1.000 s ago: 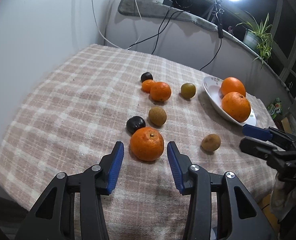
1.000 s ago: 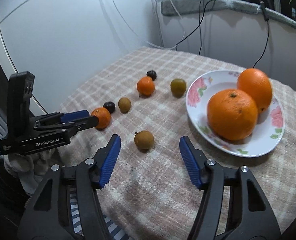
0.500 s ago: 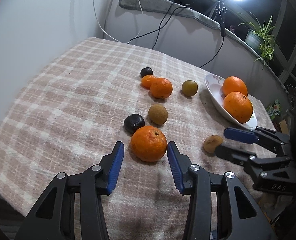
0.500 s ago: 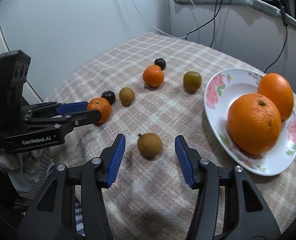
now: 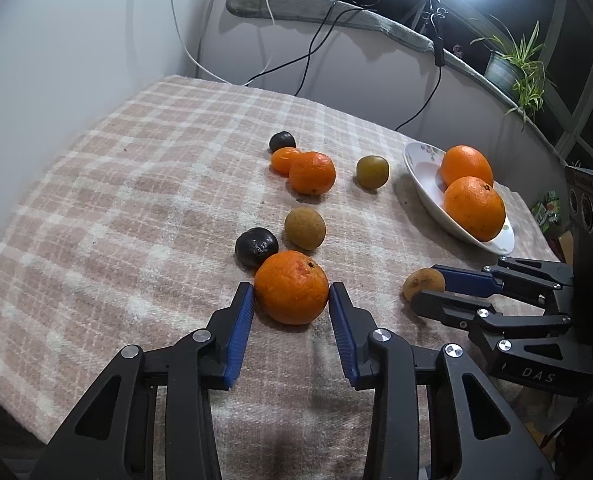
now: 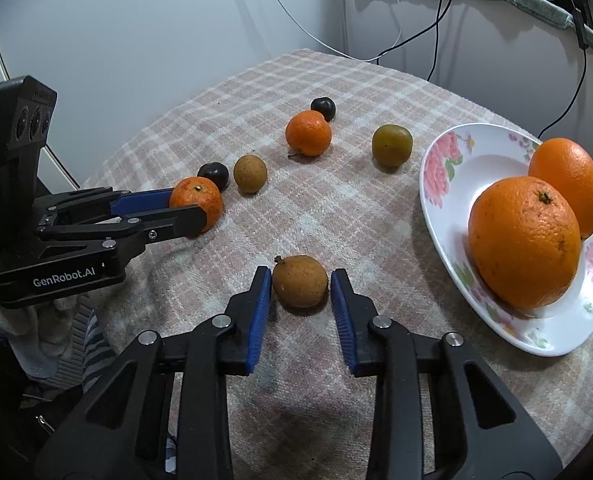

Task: Organize fruits
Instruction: 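Close the right tool on a brown round fruit while the left tool grasps a tangerine, then carry the brown fruit and the tangerine over the white plate with both tools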

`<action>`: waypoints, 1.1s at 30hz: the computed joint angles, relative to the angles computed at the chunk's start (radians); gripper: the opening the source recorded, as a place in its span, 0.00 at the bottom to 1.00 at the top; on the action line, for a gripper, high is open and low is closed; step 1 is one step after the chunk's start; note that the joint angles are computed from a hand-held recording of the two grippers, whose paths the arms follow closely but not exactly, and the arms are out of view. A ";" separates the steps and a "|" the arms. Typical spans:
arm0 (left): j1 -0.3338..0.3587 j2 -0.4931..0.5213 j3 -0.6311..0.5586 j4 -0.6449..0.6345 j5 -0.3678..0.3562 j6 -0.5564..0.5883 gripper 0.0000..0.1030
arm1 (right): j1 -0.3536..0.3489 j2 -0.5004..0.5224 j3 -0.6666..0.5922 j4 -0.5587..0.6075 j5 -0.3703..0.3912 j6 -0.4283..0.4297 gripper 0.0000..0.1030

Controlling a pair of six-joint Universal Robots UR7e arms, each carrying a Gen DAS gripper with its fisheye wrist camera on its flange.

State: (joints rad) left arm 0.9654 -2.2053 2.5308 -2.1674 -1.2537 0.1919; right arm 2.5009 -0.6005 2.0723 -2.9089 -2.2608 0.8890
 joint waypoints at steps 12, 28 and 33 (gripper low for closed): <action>0.018 -0.001 -0.018 0.013 -0.035 -0.014 0.35 | 0.024 -0.022 0.009 -0.011 -0.037 0.029 0.29; -0.050 0.029 -0.025 -0.008 -0.095 -0.057 0.35 | 0.097 -0.178 0.114 0.092 -0.150 0.244 0.28; -0.092 0.069 -0.020 -0.043 -0.112 -0.064 0.35 | 0.118 -0.247 0.163 0.172 -0.188 0.352 0.28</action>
State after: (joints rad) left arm 0.8739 -2.1366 2.5110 -2.2105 -1.3653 0.1277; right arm 2.6192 -0.8475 2.2350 -2.7367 -2.4493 1.2408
